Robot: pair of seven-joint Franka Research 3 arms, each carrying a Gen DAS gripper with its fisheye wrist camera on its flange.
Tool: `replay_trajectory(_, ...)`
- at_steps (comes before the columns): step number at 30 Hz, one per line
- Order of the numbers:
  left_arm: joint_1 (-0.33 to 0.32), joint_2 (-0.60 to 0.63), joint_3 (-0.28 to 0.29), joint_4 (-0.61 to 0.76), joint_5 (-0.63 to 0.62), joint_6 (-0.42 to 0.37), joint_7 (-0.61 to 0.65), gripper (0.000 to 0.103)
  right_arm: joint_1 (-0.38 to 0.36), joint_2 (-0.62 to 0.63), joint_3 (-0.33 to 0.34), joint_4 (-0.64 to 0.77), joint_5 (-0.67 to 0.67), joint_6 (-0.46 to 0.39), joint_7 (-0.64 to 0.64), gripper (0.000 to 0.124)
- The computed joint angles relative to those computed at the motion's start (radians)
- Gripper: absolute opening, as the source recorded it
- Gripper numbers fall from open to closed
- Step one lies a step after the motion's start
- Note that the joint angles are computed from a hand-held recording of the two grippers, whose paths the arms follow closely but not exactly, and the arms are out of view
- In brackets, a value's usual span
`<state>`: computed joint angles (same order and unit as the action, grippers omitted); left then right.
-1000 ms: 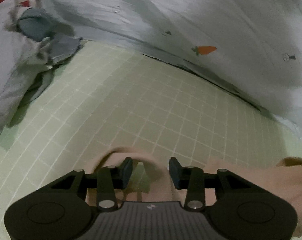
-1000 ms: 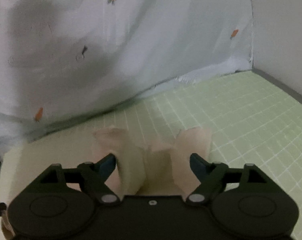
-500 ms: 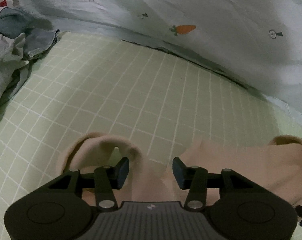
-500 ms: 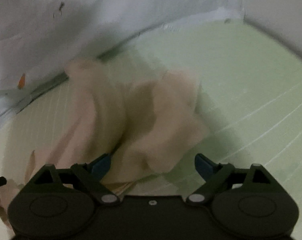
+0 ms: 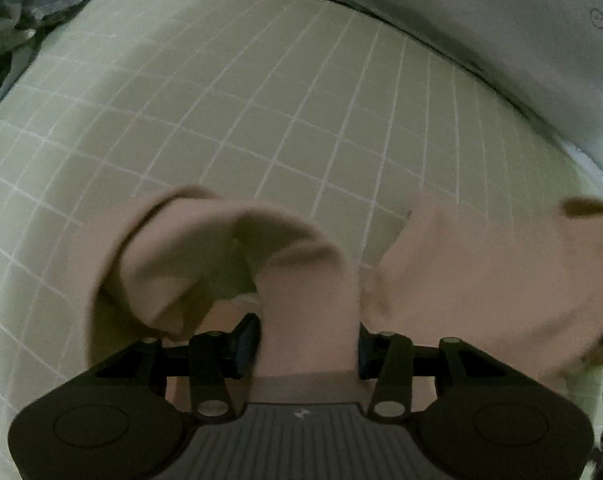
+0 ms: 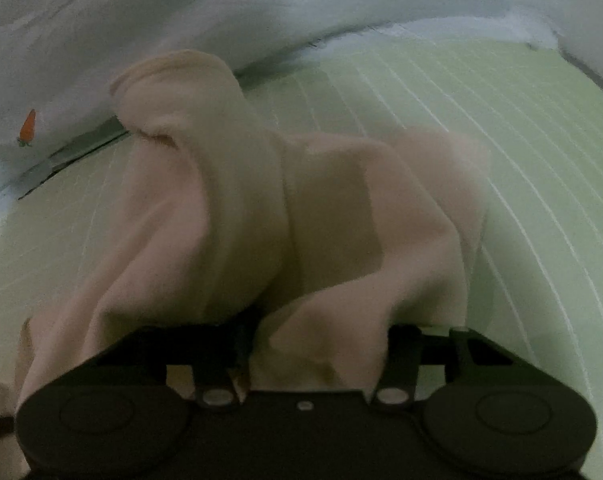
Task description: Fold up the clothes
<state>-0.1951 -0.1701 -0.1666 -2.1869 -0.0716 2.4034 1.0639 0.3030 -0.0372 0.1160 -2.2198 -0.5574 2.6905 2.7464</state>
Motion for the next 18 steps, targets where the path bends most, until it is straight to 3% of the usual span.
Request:
replay_trajectory(3,-0.014,0.003,-0.004,0.002,-0.047,0.004,-0.001,0.046,-0.001,0.135,-0.030,0.144,0.000,0.024,-0.100,0.051)
replay_trajectory(7,-0.059,0.025,0.010,0.014,-0.255,0.021,0.113,0.044,0.014,0.359,-0.062,0.420,0.025,0.024,-0.265,0.051)
replay_trajectory(9,-0.066,0.027,0.007,0.015,-0.316,0.027,0.148,0.043,0.081,0.426,-0.123,0.531,0.087,-0.005,-0.342,0.052)
replay_trajectory(11,-0.060,0.014,-0.001,0.006,-0.300,0.044,0.147,0.044,0.089,0.400,-0.120,0.511,0.046,-0.002,-0.287,0.059)
replay_trajectory(12,-0.054,0.001,-0.004,-0.004,-0.276,0.054,0.129,0.044,0.110,0.366,-0.136,0.470,0.021,0.015,-0.243,0.071)
replay_trajectory(15,-0.045,-0.057,0.011,-0.053,-0.272,0.108,0.101,0.048,0.191,0.271,-0.203,0.364,-0.069,0.047,-0.098,0.085)
replay_trajectory(18,-0.036,-0.119,0.021,-0.105,-0.242,0.154,0.057,0.058,0.186,0.129,-0.159,0.188,-0.073,0.080,-0.014,0.090)
